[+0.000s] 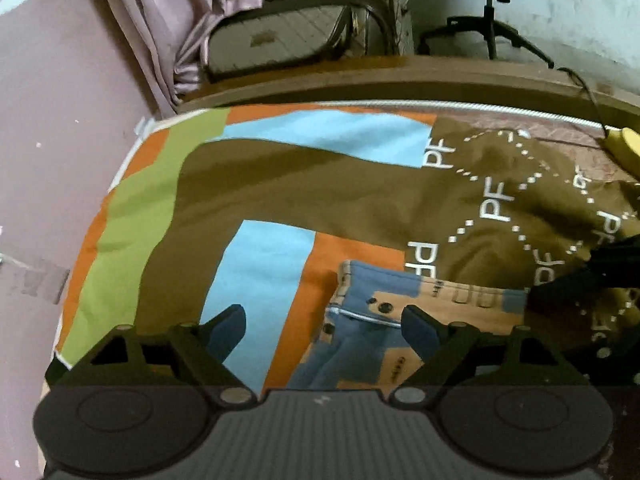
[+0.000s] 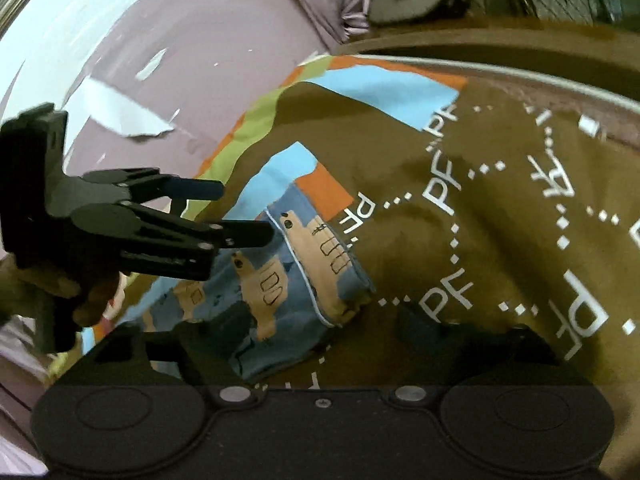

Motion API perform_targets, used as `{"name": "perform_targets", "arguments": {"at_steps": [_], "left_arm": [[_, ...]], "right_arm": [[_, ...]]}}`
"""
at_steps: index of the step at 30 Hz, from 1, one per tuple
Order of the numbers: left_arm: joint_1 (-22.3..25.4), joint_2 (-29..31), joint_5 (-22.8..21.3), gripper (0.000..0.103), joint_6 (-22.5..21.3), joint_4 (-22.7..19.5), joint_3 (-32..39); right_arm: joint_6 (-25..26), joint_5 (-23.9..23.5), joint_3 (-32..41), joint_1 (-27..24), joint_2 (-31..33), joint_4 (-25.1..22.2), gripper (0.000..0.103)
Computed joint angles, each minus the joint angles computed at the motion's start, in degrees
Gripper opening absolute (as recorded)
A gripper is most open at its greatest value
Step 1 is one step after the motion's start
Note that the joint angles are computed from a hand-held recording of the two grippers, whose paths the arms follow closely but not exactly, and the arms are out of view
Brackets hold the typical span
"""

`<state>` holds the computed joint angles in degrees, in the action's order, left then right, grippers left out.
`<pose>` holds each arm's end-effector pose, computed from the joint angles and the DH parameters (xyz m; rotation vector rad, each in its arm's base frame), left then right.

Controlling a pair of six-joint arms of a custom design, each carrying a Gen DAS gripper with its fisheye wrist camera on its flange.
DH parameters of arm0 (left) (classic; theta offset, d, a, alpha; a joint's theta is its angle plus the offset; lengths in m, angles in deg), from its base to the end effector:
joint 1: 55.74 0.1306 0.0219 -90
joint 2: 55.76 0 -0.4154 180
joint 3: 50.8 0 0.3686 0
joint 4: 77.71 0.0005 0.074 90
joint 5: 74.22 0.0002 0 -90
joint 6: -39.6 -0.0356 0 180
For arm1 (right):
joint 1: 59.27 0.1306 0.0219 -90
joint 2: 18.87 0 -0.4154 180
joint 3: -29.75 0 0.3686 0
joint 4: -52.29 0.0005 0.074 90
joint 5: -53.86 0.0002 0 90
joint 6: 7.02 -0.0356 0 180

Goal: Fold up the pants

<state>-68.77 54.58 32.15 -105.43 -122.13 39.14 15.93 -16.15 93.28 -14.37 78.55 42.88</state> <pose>0.5409 -0.1360 0.2937 1.5410 2.1311 -0.1426 0.3345 0.3154 0.2631 0.6246 2.2637 0.6069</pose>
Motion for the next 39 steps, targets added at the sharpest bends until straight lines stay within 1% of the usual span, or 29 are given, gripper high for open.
{"name": "perform_targets", "arguments": {"at_steps": [2, 3, 4, 5, 6, 7, 9, 11, 13, 15, 17, 18, 21, 24, 25, 28, 30, 34, 36, 38, 39], "left_arm": [[-0.2, 1.4, -1.1, 0.089, 0.8, 0.7, 0.5], [-0.4, 2.2, -1.7, 0.089, 1.3, 1.1, 0.9], [-0.4, 3.2, -1.9, 0.091, 1.7, 0.9, 1.4], [-0.4, 3.8, -2.0, 0.092, 2.0, 0.8, 1.7], [-0.3, 4.1, -1.8, 0.096, 2.5, 1.3, 1.7], [-0.2, 4.2, -1.5, 0.098, 3.4, 2.0, 1.5], [0.0, 4.7, -1.2, 0.098, 4.5, 1.1, 2.3], [0.1, 4.6, -1.3, 0.097, 5.3, 0.2, 3.0], [0.0, 3.9, -1.1, 0.092, 6.2, 0.4, 3.2], [0.1, 2.8, -0.8, 0.092, 7.8, 0.6, 3.4], [0.2, 2.4, 0.1, 0.09, 11.0, -2.6, 5.6], [0.2, 2.4, 0.4, 0.09, 12.8, -4.7, 7.0], [-0.6, 4.3, -0.5, 0.087, 19.7, -14.3, 13.4], [-1.3, 7.3, 0.6, 0.084, 26.9, -23.0, 19.4], [-1.7, 8.3, 0.1, 0.081, 29.0, -25.4, 20.8], [-3.5, 11.4, -3.9, 0.075, 34.3, -33.0, 25.3], [-4.8, 12.5, -6.5, 0.073, 36.0, -35.4, 26.4], [-7.3, 11.9, -13.1, 0.071, 35.4, -34.6, 24.1], [-8.2, 12.1, -15.4, 0.07, 35.5, -35.3, 23.8], [-9.0, 12.4, -17.5, 0.068, 35.8, -35.9, 23.6], [-9.4, 12.4, -18.9, 0.065, 35.7, -35.7, 23.3]], "right_arm": [[-1.0, -0.4, -0.4, -0.5, 0.3, 1.4, 0.074], [-1.7, -0.5, -0.6, -0.7, 0.5, 2.1, 0.071], [-2.3, -0.4, -0.7, -0.8, 0.5, 2.5, 0.065], [-2.9, -0.4, -0.7, -1.0, 0.8, 3.0, 0.063], [-3.4, -0.7, -0.8, -1.4, 1.1, 3.7, 0.056], [-4.3, -0.8, -1.0, -1.6, 1.3, 4.3, 0.049], [-6.2, -1.0, -1.6, -2.1, 1.4, 5.3, 0.042], [-7.9, -1.2, -2.1, -2.2, 1.5, 6.2, 0.037], [-8.7, -0.8, -1.8, -2.2, 1.5, 4.8, 0.021], [-8.8, -0.1, -1.5, -2.0, 1.5, 4.0, 0.015], [-6.1, 2.0, -0.5, -1.1, 1.6, 2.6, 0.013], [-3.4, 3.7, 0.5, -0.4, 1.7, 1.1, 0.013], [5.5, 8.8, 3.1, 2.0, 2.2, -0.8, 0.012], [14.8, 13.0, 6.0, 4.3, 3.5, -2.8, 0.012], [17.1, 13.9, 6.6, 4.9, 3.8, -3.1, 0.012], [23.0, 16.0, 8.5, 6.1, 5.0, -5.1, 0.012], [23.6, 16.1, 8.7, 6.2, 5.1, -5.4, 0.012], [23.9, 16.0, 8.4, 6.2, 5.0, -5.3, 0.012], [24.5, 15.6, 8.4, 6.3, 5.3, -5.0, 0.012], [25.6, 15.7, 8.8, 6.5, 5.4, -4.8, 0.012], [26.1, 15.8, 9.0, 6.6, 5.5, -4.8, 0.012]]}}
